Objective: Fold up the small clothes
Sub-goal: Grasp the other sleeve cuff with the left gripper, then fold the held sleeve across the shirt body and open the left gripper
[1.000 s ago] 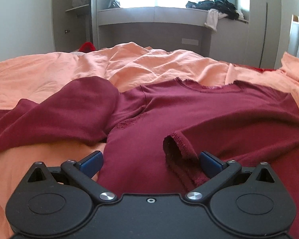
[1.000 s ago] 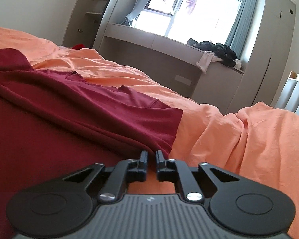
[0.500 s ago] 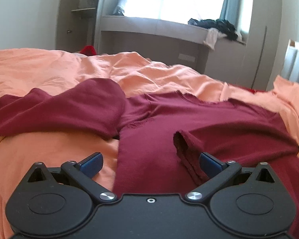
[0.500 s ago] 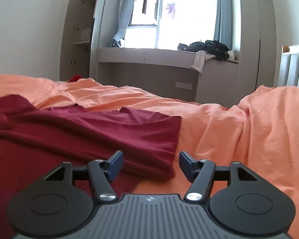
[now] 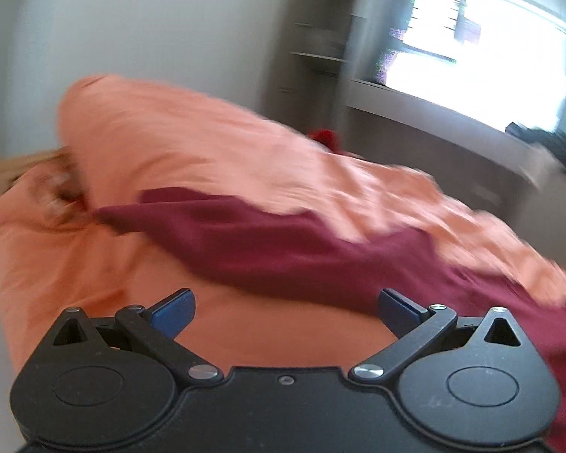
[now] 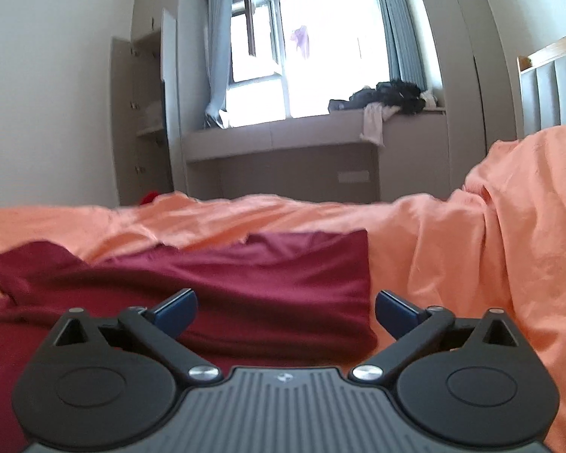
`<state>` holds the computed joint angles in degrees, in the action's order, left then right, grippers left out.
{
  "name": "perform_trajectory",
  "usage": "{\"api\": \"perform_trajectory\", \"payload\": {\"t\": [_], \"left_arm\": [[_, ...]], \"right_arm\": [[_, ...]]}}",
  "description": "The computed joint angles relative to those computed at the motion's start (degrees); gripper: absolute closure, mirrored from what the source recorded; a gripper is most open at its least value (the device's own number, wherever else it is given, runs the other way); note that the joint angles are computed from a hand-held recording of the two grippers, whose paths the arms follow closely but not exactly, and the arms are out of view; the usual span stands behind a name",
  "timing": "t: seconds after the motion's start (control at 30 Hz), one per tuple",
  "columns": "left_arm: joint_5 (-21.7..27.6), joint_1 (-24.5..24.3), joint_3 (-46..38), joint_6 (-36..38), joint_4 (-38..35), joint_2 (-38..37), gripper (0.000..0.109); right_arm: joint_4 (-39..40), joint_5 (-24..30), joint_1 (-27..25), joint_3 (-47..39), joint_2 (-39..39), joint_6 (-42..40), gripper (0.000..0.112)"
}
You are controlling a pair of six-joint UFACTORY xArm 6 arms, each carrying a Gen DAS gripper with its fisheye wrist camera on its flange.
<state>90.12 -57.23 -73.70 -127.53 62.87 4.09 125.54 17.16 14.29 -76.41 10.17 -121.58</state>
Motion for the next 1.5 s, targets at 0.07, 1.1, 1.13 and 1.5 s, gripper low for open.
{"api": "perform_trajectory", "payload": {"t": [0.07, 1.1, 1.13, 1.5], "left_arm": [[1.6, 0.7, 2.9, -5.6, -1.1, -2.5, 0.006], [11.9, 5.1, -6.8, 6.9, 20.3, -0.5, 0.100], [12.5, 4.7, -8.5, 9.5, 23.0, 0.7, 0.100], [-0.9, 1.1, -26.2, 28.2, 36.2, 14.5, 0.100]], "right_arm": [[1.1, 0.6, 0.1, 0.6, -0.7, -1.6, 0.010], [0.6, -1.4, 2.5, 2.2, -1.7, -3.5, 0.010], [0.7, -1.2, 2.5, 2.4, -1.9, -3.5, 0.010], [2.1, 1.6, 1.6, 4.9, -4.9, -5.2, 0.010]]}}
